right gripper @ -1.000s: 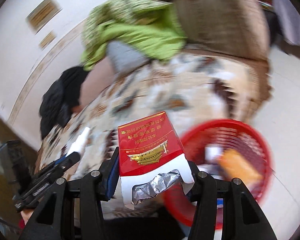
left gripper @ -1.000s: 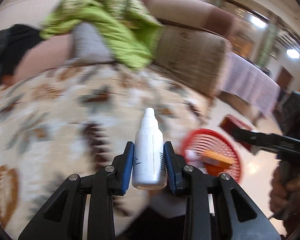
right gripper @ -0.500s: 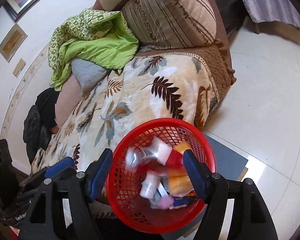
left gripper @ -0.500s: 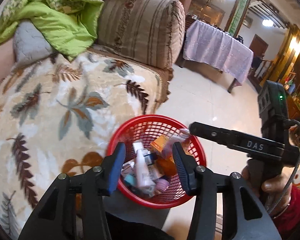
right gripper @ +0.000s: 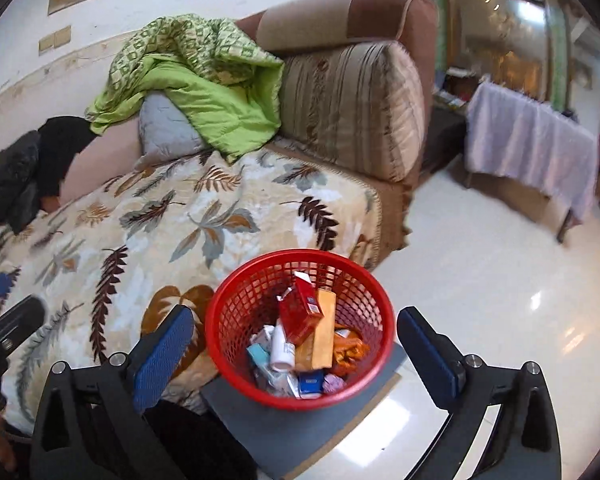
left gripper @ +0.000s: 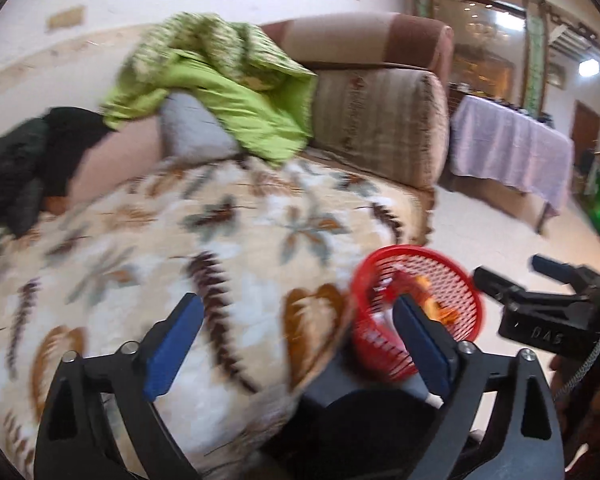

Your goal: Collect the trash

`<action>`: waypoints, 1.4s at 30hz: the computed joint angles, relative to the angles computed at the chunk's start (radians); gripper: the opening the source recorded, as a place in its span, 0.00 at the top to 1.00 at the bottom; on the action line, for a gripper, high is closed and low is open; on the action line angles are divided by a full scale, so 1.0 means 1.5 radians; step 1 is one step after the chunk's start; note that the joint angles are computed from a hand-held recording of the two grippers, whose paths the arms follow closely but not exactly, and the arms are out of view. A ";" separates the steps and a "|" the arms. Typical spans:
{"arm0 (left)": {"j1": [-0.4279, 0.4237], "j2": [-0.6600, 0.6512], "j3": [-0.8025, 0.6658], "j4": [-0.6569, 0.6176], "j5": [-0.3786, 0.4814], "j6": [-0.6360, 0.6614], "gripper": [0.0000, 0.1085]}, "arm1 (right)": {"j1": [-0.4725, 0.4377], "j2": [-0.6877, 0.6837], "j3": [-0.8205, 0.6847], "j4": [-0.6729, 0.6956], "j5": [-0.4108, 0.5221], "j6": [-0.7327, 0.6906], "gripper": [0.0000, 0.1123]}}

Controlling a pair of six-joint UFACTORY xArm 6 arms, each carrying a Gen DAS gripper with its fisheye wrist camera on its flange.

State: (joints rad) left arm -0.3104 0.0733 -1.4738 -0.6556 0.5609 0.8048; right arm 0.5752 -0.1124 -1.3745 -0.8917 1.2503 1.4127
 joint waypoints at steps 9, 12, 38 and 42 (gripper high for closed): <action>0.033 -0.104 0.179 0.060 -0.180 -0.038 0.06 | 0.061 0.027 -0.039 0.051 0.071 0.061 0.09; 0.035 -0.110 0.204 0.157 -0.239 -0.112 0.05 | 0.069 0.041 -0.060 0.058 0.089 0.059 0.09; 0.034 -0.108 0.219 0.335 -0.250 -0.259 0.05 | 0.069 0.053 -0.066 0.061 0.073 0.036 0.09; 0.034 -0.106 0.217 0.325 -0.248 -0.252 0.05 | 0.069 0.058 -0.071 0.062 0.072 0.031 0.09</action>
